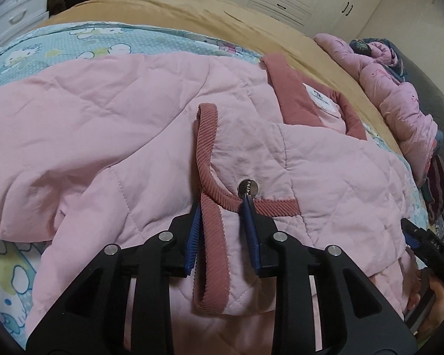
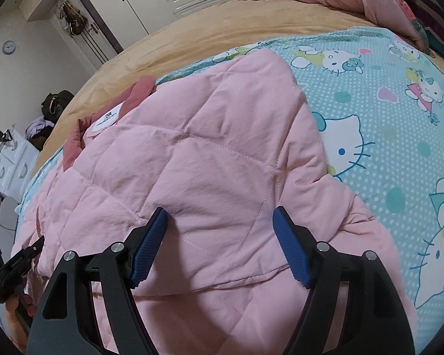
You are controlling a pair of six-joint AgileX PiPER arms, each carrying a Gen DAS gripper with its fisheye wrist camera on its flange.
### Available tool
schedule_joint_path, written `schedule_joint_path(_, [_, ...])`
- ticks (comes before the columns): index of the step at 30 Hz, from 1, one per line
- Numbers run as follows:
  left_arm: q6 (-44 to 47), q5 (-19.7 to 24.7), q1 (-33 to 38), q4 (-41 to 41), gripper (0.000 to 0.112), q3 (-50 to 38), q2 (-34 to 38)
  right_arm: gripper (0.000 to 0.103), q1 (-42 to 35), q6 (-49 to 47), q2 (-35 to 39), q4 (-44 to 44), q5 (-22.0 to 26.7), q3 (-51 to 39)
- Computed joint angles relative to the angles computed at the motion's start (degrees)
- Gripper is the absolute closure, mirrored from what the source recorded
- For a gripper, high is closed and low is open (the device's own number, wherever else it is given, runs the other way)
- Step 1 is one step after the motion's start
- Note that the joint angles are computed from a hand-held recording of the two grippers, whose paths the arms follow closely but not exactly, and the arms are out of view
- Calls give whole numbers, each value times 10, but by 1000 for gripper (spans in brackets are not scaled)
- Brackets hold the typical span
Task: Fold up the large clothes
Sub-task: 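Lay the cuff flat on the jacket and open the left tool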
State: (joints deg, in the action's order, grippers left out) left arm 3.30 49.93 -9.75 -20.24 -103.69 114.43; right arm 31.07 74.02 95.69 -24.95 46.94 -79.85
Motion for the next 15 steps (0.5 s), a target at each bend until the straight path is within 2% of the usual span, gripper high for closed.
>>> schedule_joint_path(2, [-3, 0, -1, 4, 92, -1, -1, 29, 5, -6, 5, 2, 19, -18])
schedule_joint_path(4, [-9, 5, -5, 17, 92, -6, -2, 20, 10, -8, 3, 4, 30, -30])
schedule_joint_path(6, [-13, 9, -9, 23, 88, -10, -10, 16, 21, -6, 5, -3, 49, -50])
schedule_joint_path(8, [-3, 13, -6, 8, 70, -10, -18, 13, 30, -4, 5, -15, 63, -64])
schedule_joint_path(10, [1, 14, -6, -2, 67, -7, -28, 10, 36, 5, -2, -27, 66, -66])
schedule_joint_path(15, [-5, 10, -14, 10, 36, 9, -67, 7, 57, 22, -19, -48, 77, -76])
